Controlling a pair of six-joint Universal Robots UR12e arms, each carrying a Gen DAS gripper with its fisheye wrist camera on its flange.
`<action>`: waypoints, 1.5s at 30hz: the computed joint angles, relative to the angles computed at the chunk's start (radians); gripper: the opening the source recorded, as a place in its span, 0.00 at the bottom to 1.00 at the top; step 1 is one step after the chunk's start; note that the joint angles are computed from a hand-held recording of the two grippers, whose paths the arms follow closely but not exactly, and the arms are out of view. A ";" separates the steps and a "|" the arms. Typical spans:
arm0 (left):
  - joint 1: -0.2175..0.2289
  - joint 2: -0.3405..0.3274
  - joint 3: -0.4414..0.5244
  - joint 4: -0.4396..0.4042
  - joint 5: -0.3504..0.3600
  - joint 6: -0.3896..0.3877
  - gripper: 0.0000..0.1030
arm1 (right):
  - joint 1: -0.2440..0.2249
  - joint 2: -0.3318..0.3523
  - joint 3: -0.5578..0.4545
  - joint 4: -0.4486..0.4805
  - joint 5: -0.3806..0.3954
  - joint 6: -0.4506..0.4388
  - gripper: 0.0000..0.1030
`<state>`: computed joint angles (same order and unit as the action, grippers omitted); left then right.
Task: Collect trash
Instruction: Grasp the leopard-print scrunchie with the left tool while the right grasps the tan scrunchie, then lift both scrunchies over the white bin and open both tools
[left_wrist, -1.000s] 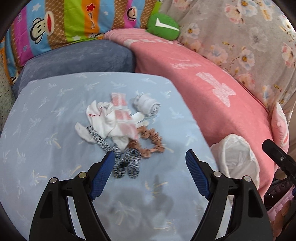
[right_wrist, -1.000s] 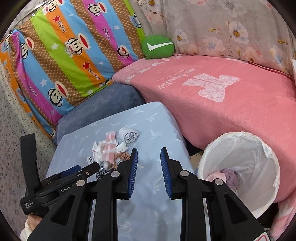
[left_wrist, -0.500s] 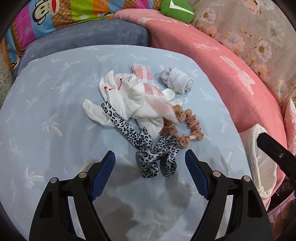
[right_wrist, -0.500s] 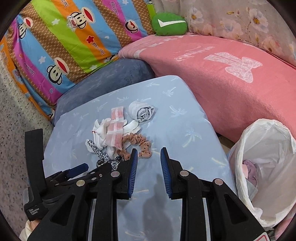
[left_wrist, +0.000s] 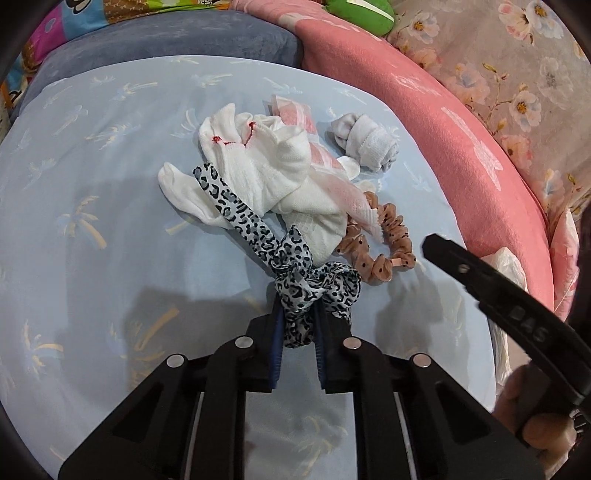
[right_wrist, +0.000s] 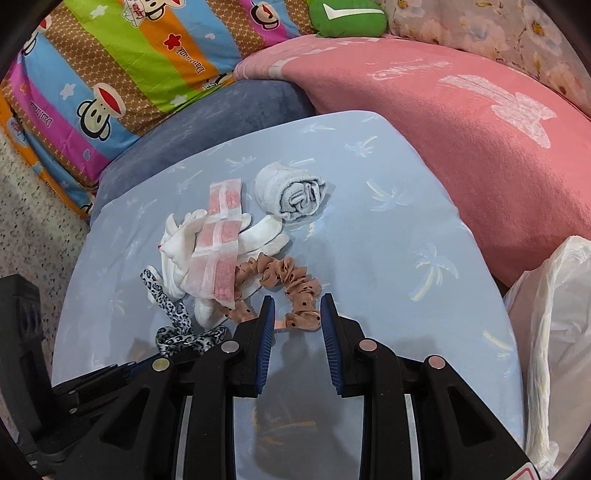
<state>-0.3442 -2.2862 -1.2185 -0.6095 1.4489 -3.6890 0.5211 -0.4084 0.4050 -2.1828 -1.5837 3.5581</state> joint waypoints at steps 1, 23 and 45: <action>0.000 0.002 -0.003 0.002 0.000 0.000 0.14 | 0.000 0.013 -0.022 0.017 -0.001 0.001 0.25; -0.021 0.019 0.019 0.063 0.055 0.011 0.13 | 0.005 -0.075 0.123 -0.119 -0.044 -0.020 0.09; -0.099 -0.014 0.172 0.130 0.092 0.152 0.14 | -0.033 -0.385 0.552 -0.563 -0.139 -0.005 0.09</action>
<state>-0.4431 -2.2998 -1.0468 -0.4791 1.5408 -3.5371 0.4882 -0.7933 0.9572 -2.7458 -1.7228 3.5533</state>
